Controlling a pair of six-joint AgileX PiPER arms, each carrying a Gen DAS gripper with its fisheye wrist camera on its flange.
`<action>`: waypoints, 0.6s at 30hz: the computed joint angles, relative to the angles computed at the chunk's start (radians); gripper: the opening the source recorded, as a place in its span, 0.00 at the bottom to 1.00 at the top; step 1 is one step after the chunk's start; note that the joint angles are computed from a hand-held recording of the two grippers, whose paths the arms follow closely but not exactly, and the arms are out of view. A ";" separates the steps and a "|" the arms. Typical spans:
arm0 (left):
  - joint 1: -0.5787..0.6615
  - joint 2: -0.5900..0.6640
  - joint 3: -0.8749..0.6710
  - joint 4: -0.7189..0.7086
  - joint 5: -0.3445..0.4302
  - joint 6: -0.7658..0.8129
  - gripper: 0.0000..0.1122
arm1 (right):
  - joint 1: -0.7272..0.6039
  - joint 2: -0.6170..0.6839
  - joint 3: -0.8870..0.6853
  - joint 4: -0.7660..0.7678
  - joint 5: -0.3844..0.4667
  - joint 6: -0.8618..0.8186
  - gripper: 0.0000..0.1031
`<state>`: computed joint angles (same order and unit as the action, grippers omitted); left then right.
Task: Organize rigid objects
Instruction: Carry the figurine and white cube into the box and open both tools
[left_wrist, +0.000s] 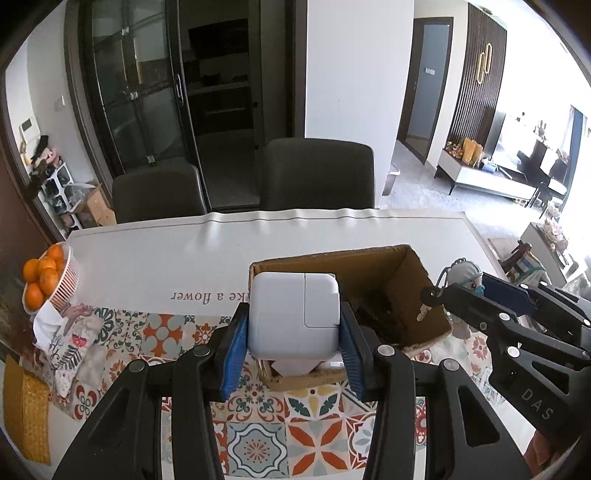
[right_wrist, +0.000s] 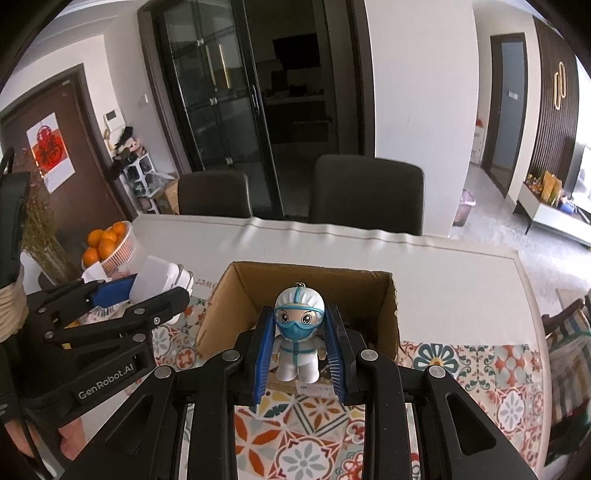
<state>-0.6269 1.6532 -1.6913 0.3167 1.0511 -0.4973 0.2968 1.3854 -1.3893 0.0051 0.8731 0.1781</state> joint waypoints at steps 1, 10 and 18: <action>0.007 0.019 -0.023 -0.007 0.007 0.010 0.40 | -0.008 0.017 -0.013 0.011 0.006 -0.011 0.27; 0.072 0.182 -0.188 -0.090 0.077 0.093 0.40 | -0.067 0.164 -0.115 0.071 0.057 -0.059 0.27; 0.090 0.299 -0.288 -0.142 0.150 0.131 0.41 | -0.094 0.233 -0.119 0.098 0.068 -0.073 0.27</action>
<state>-0.5369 1.9518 -1.9793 0.1744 1.2012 -0.3662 0.2027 1.6185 -1.5078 0.1027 0.9413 0.1054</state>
